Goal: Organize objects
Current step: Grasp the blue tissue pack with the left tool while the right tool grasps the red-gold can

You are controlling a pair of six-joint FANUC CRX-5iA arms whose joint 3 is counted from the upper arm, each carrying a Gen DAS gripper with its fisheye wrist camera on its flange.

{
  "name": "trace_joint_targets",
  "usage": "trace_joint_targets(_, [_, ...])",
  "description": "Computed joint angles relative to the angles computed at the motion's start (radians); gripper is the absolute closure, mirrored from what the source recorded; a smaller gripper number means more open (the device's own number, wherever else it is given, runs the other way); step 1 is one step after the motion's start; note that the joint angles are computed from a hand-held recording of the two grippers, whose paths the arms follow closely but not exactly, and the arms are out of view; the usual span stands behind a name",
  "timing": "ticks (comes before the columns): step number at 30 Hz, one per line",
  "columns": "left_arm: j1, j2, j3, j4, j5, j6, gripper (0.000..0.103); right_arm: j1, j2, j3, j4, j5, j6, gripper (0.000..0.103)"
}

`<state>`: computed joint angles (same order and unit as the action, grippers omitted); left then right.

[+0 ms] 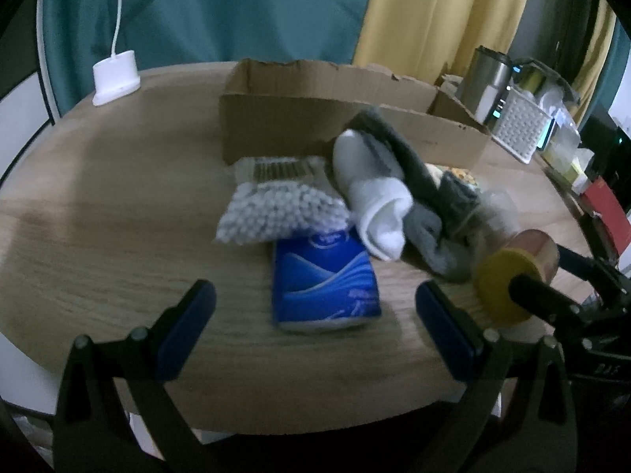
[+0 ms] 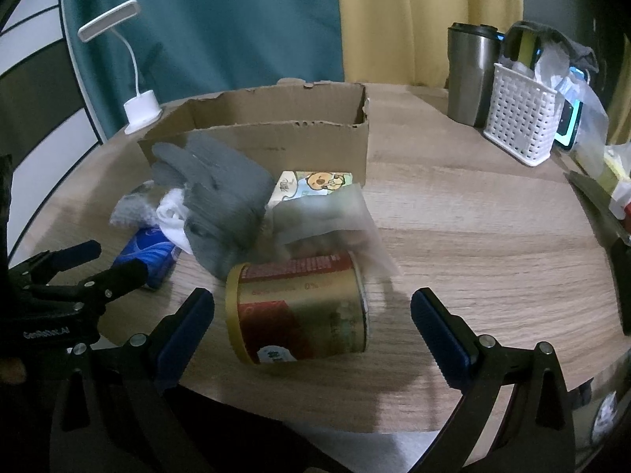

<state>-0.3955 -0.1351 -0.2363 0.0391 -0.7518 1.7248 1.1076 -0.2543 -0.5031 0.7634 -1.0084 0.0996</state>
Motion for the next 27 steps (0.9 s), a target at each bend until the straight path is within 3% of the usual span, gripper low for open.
trace_joint_targets(6, [-0.013, 0.02, 0.017, -0.031, -0.006, 0.003, 0.002, -0.008, 0.005, 0.004, -0.008, 0.01, 0.007, 0.001])
trace_joint_targets(9, [-0.018, 0.029, 0.025, -0.043, -0.014, 0.004, 0.007, -0.008, 0.004, 0.003, -0.008, 0.012, 0.007, 0.002])
trace_joint_targets(10, [-0.02, 0.035, 0.03, -0.047, -0.021, 0.006, 0.014, -0.008, 0.003, 0.002, -0.008, 0.013, 0.008, 0.007])
trace_joint_targets(15, [-0.024, 0.041, 0.035, -0.063, -0.019, 0.015, 0.019, -0.015, 0.005, 0.01, -0.033, 0.02, 0.028, 0.017])
trace_joint_targets(21, [-0.029, 0.037, 0.032, -0.062, -0.015, -0.001, 0.039, -0.022, -0.005, 0.003, -0.052, 0.054, 0.05, 0.034])
trace_joint_targets(27, [-0.019, 0.02, 0.007, -0.015, 0.002, -0.044, 0.046, -0.012, -0.007, 0.001, -0.042, 0.049, 0.056, 0.036])
